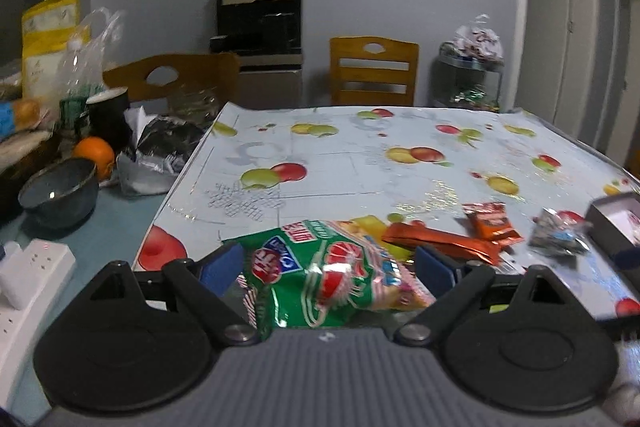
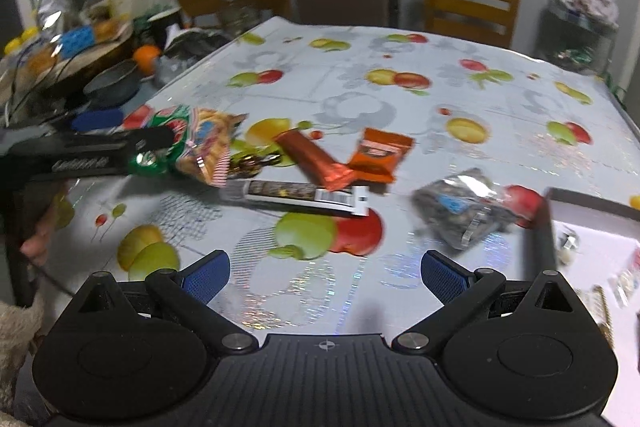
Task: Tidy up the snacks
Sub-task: 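Grasp the green chip bag with the left gripper while the right grasps the brown tube snack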
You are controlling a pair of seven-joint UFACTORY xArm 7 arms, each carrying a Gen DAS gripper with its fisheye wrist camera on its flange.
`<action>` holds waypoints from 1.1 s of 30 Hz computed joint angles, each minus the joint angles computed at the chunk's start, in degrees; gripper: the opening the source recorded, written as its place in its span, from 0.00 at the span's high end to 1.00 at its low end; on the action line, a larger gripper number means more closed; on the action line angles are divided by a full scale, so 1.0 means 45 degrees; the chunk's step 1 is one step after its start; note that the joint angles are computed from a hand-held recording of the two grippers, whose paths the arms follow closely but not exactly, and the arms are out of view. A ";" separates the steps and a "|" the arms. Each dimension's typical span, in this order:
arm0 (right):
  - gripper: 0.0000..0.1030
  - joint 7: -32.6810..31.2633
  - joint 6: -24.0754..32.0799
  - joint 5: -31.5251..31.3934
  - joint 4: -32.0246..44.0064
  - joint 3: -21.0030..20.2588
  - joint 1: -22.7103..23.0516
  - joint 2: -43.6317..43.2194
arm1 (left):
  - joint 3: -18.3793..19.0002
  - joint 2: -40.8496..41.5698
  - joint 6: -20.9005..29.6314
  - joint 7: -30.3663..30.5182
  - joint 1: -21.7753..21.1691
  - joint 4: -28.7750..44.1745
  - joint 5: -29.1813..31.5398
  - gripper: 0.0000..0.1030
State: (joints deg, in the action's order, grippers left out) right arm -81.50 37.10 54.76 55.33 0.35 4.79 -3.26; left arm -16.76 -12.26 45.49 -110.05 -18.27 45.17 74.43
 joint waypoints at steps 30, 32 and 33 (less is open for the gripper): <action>0.11 -0.4199 -0.1027 0.0117 0.2132 0.1825 0.0358 0.2797 | 0.1372 0.1906 -0.0808 -0.3333 -0.0132 0.0259 0.3903 0.00; 0.18 -0.3634 -0.0649 -0.0680 0.2471 0.1796 0.0377 0.3066 | 0.1357 0.1920 -0.0855 -0.3273 -0.0111 0.0265 0.3983 0.00; 0.22 -0.3363 -0.0484 -0.1013 0.2636 0.1802 0.0364 0.3202 | 0.1367 0.1901 -0.0929 -0.3317 -0.0094 0.0247 0.4033 0.00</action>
